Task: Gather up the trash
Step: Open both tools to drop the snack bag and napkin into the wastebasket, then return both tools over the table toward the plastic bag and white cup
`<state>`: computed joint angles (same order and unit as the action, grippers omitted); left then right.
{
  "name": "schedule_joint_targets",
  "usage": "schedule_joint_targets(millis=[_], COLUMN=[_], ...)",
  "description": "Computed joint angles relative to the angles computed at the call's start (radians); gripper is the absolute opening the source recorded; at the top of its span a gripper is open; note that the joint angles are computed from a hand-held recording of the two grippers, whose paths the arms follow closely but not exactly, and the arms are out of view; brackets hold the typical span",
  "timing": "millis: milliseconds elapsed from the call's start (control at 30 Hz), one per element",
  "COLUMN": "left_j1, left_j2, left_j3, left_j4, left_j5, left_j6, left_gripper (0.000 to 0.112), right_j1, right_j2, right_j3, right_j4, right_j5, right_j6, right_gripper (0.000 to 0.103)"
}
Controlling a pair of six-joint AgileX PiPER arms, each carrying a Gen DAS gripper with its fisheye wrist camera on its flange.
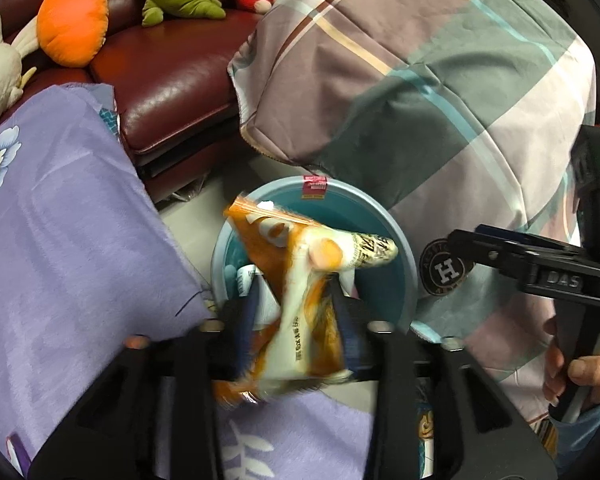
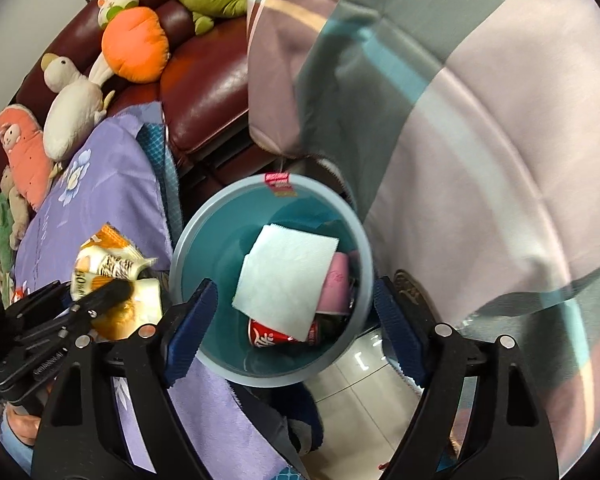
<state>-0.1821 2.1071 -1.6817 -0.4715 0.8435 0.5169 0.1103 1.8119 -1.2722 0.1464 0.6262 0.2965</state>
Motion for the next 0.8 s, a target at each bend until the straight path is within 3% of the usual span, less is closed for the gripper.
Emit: schedule_joint_targets(millis=[67,100,267,400,800], left_j1=[-0.008,-0.010,0.004,0.032,0.185], left_j2=[-0.001,-0.010,-0.040,-0.056,-0.167], left_j3=[0.001,0.013,0.049,0.071,0.198], left_j4=[0.011,0.006,-0.010,-0.014,-0.095], left_j5=[-0.019,-0.039,-0.059,-0.052,-0.043], left_j6=[-0.012,-0.004,0.032,0.044,0.145], left_gripper=[0.079,0.082,0.087,0.089,0.093], right_j1=[-0.003,-0.002,0.006,0.032,0.157], right_j2=[-0.011,-0.015,-0.022,-0.018,0.019], right_j3=[-0.001,-0.001,-0.009,-0.030,-0.157], right_j4=[-0.021,-0.029,-0.068,-0.113,-0.197], right_j5=[0.009,0.011,0.033,0.060,0.167], right_j6=[0.020,0.028,0.079,0.130,0.228], right_gripper=[0.077,0.077,0.077,0.083,0.085])
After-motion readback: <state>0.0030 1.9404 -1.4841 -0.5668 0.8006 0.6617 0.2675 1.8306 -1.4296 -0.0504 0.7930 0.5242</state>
